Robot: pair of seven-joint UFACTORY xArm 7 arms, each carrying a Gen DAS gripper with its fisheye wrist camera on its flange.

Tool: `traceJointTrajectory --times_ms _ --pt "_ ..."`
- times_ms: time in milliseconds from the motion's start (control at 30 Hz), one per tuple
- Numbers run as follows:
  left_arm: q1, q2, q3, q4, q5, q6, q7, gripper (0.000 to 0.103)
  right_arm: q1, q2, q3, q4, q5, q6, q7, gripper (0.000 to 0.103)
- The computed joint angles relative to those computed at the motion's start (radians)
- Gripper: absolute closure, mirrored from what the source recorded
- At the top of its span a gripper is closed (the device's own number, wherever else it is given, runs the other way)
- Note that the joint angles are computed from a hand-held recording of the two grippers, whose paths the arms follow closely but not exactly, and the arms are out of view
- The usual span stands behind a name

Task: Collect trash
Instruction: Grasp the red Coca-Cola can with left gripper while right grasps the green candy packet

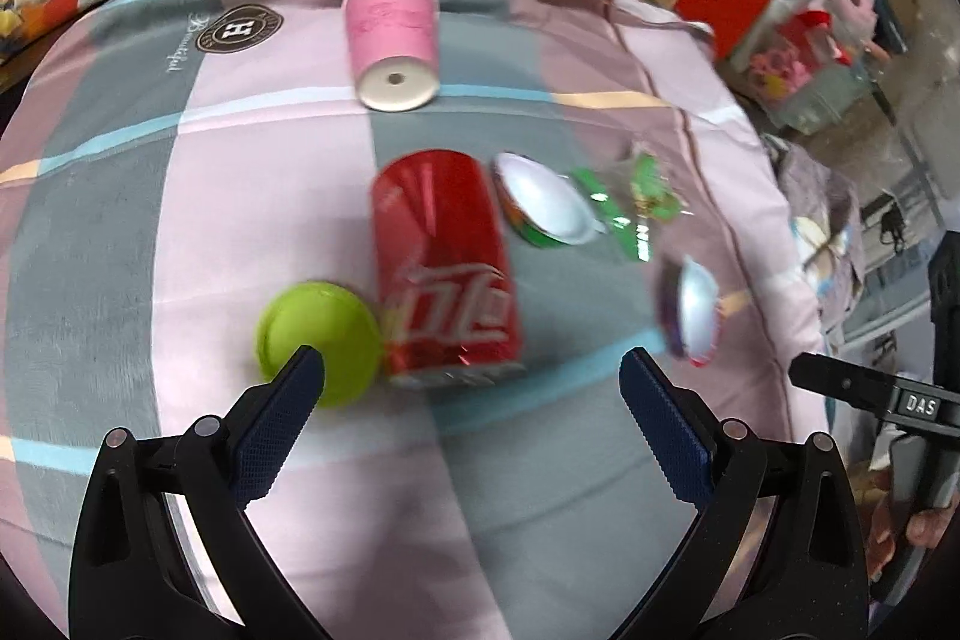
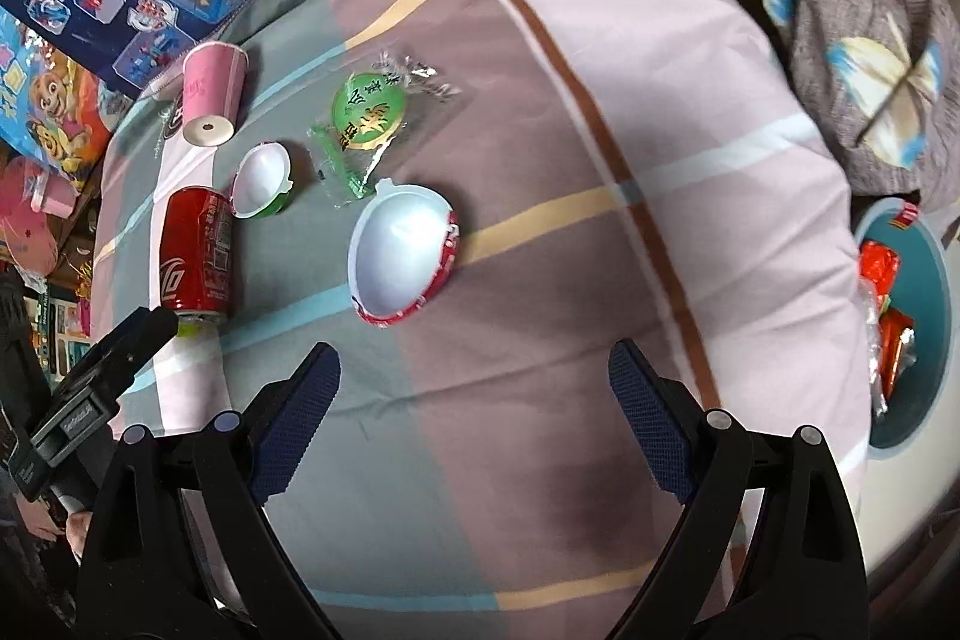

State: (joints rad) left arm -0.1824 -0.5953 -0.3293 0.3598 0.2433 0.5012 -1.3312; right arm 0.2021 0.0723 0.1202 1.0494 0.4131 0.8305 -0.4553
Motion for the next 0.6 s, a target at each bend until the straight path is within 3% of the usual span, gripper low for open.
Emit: traceJointTrajectory --times_ms 333,367,433,467,600 --pt "0.085 0.168 0.026 0.058 0.096 -0.054 0.061 0.004 0.037 0.126 0.034 0.124 -0.056 -0.008 0.082 0.016" --pt "0.096 0.186 0.015 0.072 0.119 -0.042 0.053 0.011 0.039 0.140 0.038 0.140 -0.057 -0.010 0.085 0.016" --pt "0.089 0.222 0.034 0.082 0.130 -0.057 0.066 0.040 0.046 0.174 0.045 0.178 -0.064 -0.014 0.094 0.016" --pt "0.085 0.231 0.046 0.079 0.128 -0.075 0.070 0.045 0.048 0.189 0.049 0.196 -0.066 -0.014 0.097 0.016" --pt "0.094 0.222 0.045 0.078 0.172 -0.088 0.044 0.047 0.062 0.267 0.062 0.283 -0.078 -0.022 0.120 0.016"
